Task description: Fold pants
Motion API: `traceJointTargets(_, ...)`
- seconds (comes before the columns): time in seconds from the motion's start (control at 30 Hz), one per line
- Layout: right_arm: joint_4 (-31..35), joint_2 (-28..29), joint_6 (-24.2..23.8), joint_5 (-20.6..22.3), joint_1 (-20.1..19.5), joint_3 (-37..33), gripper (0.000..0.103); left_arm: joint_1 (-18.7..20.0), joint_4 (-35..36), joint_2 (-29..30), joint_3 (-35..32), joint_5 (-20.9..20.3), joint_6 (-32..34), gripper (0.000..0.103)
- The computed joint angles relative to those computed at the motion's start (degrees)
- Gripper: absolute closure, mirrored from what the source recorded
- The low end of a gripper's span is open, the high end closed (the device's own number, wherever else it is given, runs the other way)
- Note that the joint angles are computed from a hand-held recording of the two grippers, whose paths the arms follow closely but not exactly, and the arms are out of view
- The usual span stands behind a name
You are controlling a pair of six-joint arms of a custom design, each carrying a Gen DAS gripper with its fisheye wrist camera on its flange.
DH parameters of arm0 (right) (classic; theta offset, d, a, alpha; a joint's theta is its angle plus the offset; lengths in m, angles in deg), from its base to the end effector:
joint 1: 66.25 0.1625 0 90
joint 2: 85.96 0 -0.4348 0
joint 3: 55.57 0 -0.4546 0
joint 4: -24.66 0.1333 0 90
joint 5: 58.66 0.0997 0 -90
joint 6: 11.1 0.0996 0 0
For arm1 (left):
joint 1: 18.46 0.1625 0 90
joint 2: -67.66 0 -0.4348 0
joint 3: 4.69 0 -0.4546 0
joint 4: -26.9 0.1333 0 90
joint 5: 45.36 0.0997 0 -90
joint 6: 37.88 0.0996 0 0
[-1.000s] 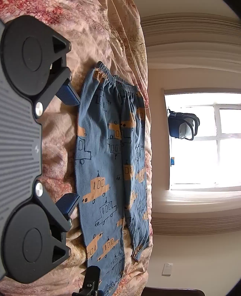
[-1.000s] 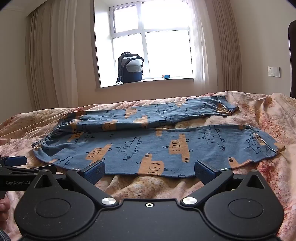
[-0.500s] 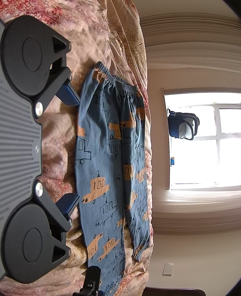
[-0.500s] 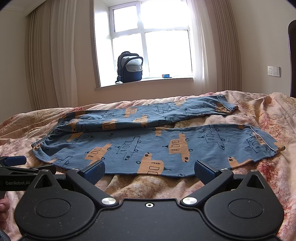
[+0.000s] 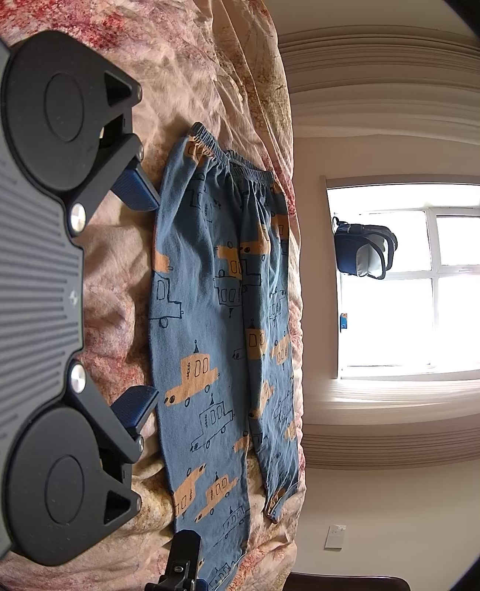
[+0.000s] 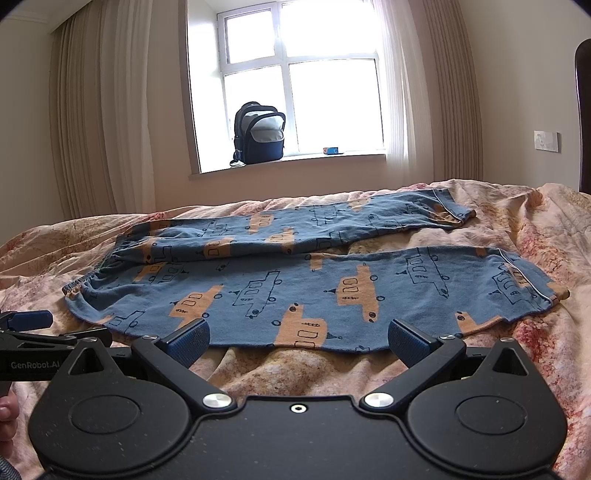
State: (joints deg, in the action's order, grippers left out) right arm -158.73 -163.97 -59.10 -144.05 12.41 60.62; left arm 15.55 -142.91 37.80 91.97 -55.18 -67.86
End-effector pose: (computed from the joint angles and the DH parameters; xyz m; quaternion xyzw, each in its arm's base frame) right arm 0.0233 -0.6024 0.3320 0.2962 -0.8347 0.4199 0.1982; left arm -0.4153 -0.5594 -0.0330 0.1000 0.7570 -0.4997 0.4090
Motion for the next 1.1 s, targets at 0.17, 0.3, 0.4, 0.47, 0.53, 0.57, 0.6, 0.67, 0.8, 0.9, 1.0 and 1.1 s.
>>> traceJointTargets(0.17, 0.1, 0.0, 0.0, 0.0, 0.0, 0.0, 0.0, 0.0, -0.1, -0.1, 0.1, -0.2, 0.0, 0.0)
traceJointTargets(0.3, 0.0, 0.0, 0.0, 0.0, 0.0, 0.0, 0.0, -0.2, 0.8, -0.4, 0.5, -0.2, -0.8, 0.0)
traceJointTargets(0.4, 0.1, 0.0, 0.0, 0.0, 0.0, 0.0, 0.0, -0.1, 0.2, -0.1, 0.1, -0.2, -0.2, 0.0)
traceJointTargets(0.47, 0.1, 0.0, 0.0, 0.0, 0.0, 0.0, 0.0, -0.1, 0.2, -0.1, 0.1, -0.1, -0.2, 0.0)
traceJointTargets(0.53, 0.1, 0.0, 0.0, 0.0, 0.0, -0.1, 0.0, -0.1, 0.2, -0.1, 0.1, -0.3, -0.2, 0.0)
traceJointTargets(0.57, 0.1, 0.0, 0.1, -0.1, 0.0, 0.0, 0.0, -0.1, 0.7, -0.2, 0.0, -0.3, -0.6, 0.0)
traceJointTargets(0.6, 0.1, 0.0, 0.1, -0.1, 0.0, -0.1, 0.0, -0.1, 0.8, -0.2, -0.1, -0.4, -0.6, 0.0)
traceJointTargets(0.67, 0.1, 0.0, 0.1, -0.1, 0.0, 0.0, 0.0, 0.0, 0.6, -0.2, 0.0, -0.5, -0.4, 0.0)
traceJointTargets(0.8, 0.1, 0.0, 0.1, -0.1, 0.0, -0.1, 0.0, 0.0, 0.5, -0.2, 0.0, -0.5, -0.3, 0.0)
traceJointTargets(0.9, 0.2, 0.1, 0.1, -0.1, 0.0, -0.1, 0.0, 0.0, 0.4, -0.2, 0.0, -0.6, -0.2, 0.0)
traceJointTargets(1.0, 0.2, 0.1, 0.1, -0.1, 0.0, -0.2, 0.0, 0.0, 0.9, -0.2, 0.0, -0.7, -0.6, 0.0)
traceJointTargets(1.1, 0.3, 0.1, 0.2, -0.2, 0.0, -0.2, 0.0, 0.0, 0.9, -0.2, 0.0, -0.7, -0.5, 0.0)
